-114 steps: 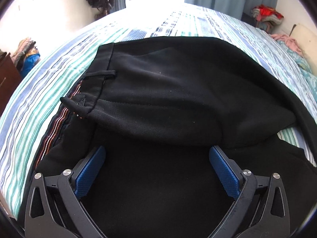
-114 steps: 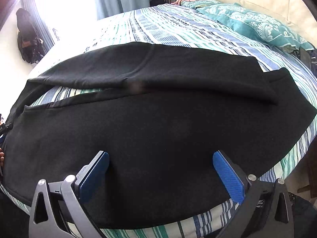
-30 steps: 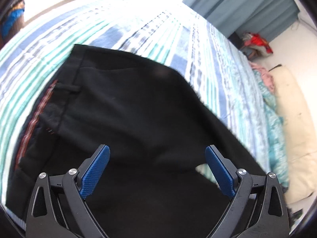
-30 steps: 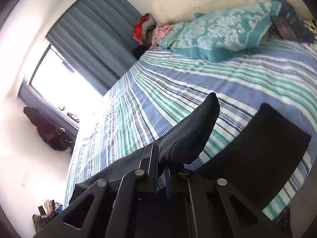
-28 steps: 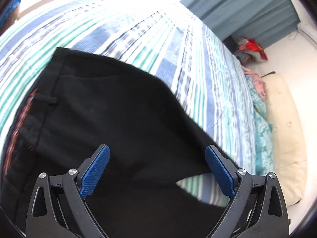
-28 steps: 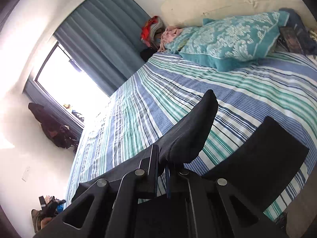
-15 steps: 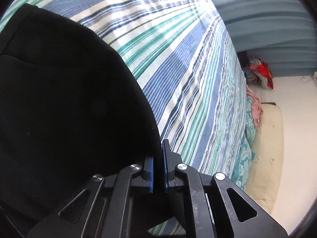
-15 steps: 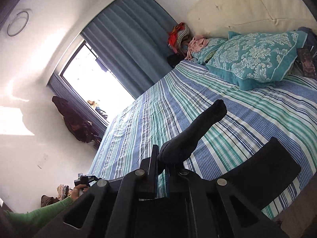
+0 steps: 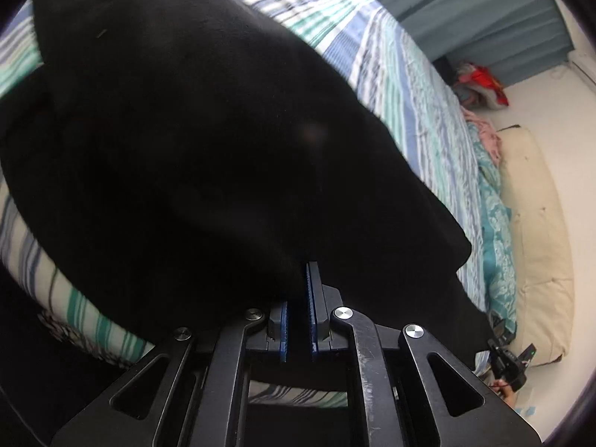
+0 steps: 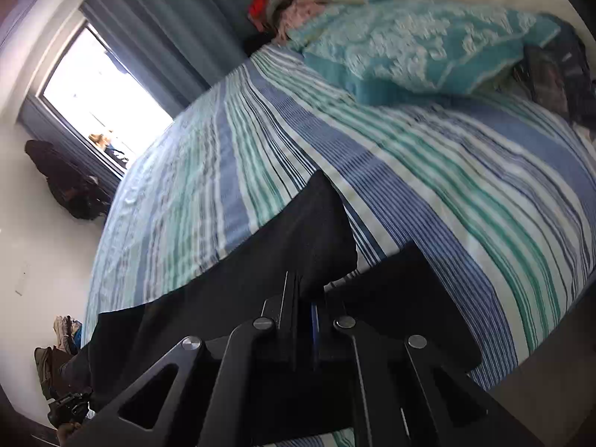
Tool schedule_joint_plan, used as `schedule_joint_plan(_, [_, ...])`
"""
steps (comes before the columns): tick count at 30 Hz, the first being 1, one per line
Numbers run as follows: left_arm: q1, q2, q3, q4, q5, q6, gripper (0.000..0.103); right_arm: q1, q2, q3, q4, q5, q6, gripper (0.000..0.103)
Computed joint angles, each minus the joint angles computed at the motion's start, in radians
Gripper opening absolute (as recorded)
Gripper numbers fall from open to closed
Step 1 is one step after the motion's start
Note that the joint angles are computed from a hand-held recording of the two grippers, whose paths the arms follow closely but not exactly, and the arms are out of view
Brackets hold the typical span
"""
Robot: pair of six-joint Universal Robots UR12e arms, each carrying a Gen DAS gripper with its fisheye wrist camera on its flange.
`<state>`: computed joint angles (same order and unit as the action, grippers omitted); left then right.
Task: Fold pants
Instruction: 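Lift the black trousers with both grippers, bringing the hems toward the waistband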
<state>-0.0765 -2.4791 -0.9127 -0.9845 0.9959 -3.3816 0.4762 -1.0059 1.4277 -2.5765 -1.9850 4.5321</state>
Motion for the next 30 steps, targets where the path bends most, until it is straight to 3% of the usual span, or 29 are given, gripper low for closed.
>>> schedule_joint_plan(2, [-0.002,0.022,-0.042,0.023,-0.005,0.009,0.007,-0.01,-0.004,0.036,0.062,0.096,0.063,0.006])
schedule_joint_plan(3, [-0.003,0.036,-0.056,0.029,0.003,0.031,0.007,-0.008,-0.006,0.05,0.071,0.108,0.085,0.006])
schedule_joint_plan(7, [-0.007,0.043,-0.045,0.017,-0.004,0.075,0.007,0.007,-0.025,0.107,-0.006,0.074,0.153,0.006])
schedule_joint_plan(12, [-0.004,0.061,-0.071,0.036,-0.012,0.104,0.006,0.019,-0.043,0.095,0.004,0.026,0.125,0.006])
schedule_joint_plan(16, [-0.005,0.059,-0.062,0.023,-0.025,0.086,0.005,0.009,-0.045,0.082,0.09,0.093,0.116,0.006])
schedule_joint_plan(21, [0.002,0.078,-0.084,0.055,-0.044,0.117,0.004,0.023,-0.059,0.108,0.024,0.034,0.161,0.006])
schedule_joint_plan(23, [0.003,0.085,-0.093,0.051,-0.041,0.127,0.004,0.02,-0.064,0.117,0.032,0.051,0.183,0.006])
schedule_joint_plan(26, [-0.002,0.08,-0.085,0.018,-0.015,0.137,0.004,0.02,-0.064,0.125,0.034,0.06,0.21,0.006])
schedule_joint_plan(30, [-0.016,0.074,-0.069,-0.048,0.053,0.183,0.004,0.014,-0.046,0.089,0.13,0.095,0.182,0.006])
